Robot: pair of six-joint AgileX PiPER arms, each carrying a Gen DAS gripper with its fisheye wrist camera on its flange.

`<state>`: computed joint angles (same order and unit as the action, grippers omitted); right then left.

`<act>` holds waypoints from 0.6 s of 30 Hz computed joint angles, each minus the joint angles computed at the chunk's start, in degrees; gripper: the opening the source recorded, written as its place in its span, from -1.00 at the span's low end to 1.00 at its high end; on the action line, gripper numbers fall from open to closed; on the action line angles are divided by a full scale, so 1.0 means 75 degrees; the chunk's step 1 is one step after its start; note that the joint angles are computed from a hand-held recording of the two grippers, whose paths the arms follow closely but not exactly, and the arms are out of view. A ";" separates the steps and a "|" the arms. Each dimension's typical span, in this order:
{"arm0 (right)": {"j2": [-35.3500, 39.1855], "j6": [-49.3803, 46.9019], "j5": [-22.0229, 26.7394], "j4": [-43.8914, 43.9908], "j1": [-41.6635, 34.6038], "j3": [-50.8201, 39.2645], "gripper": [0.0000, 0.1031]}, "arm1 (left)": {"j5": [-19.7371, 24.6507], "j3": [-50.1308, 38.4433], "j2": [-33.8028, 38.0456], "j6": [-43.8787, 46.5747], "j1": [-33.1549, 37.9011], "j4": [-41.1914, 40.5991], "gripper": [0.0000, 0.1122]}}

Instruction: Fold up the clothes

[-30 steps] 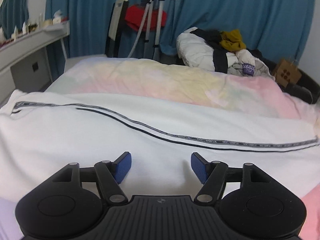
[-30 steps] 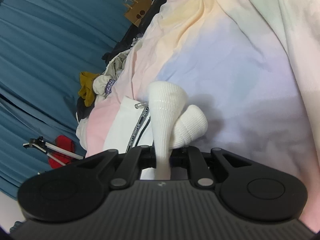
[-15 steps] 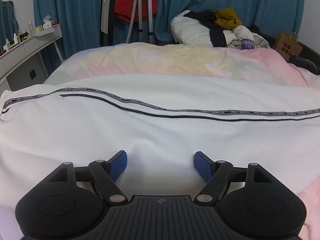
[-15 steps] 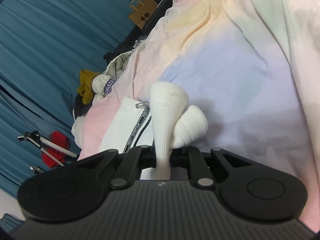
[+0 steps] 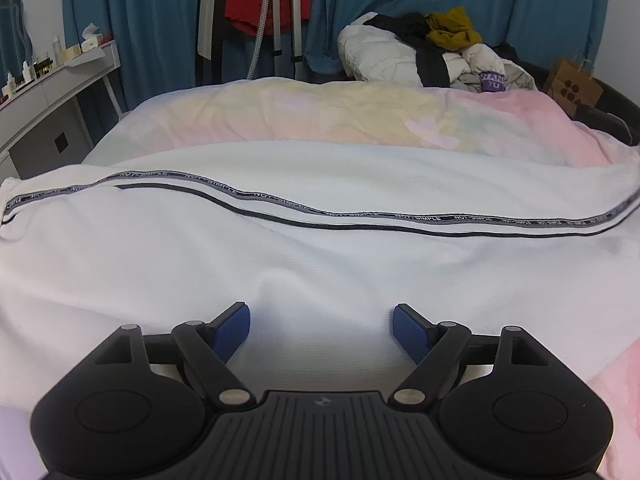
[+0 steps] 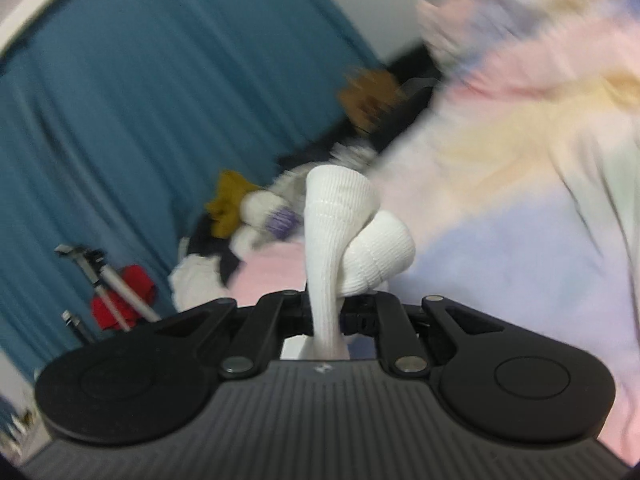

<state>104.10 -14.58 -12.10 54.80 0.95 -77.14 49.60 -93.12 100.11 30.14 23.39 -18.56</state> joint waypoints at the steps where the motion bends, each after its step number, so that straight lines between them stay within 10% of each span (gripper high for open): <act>1: -0.0085 -0.0764 -0.0029 0.0407 0.0191 -0.0155 -0.77 | 0.0097 -0.0127 0.0047 -0.0014 0.0003 0.0042 0.43; 9: -0.0032 -0.6875 -0.1239 0.2208 0.3082 -0.1570 -0.77 | 0.0452 -0.0712 -0.0190 0.0162 0.0633 -0.0794 0.43; 18: 0.1471 -1.1349 -0.0957 0.4310 0.5672 -0.1272 -0.77 | 0.0901 -0.1059 -0.0566 0.0756 0.1875 -0.2202 0.49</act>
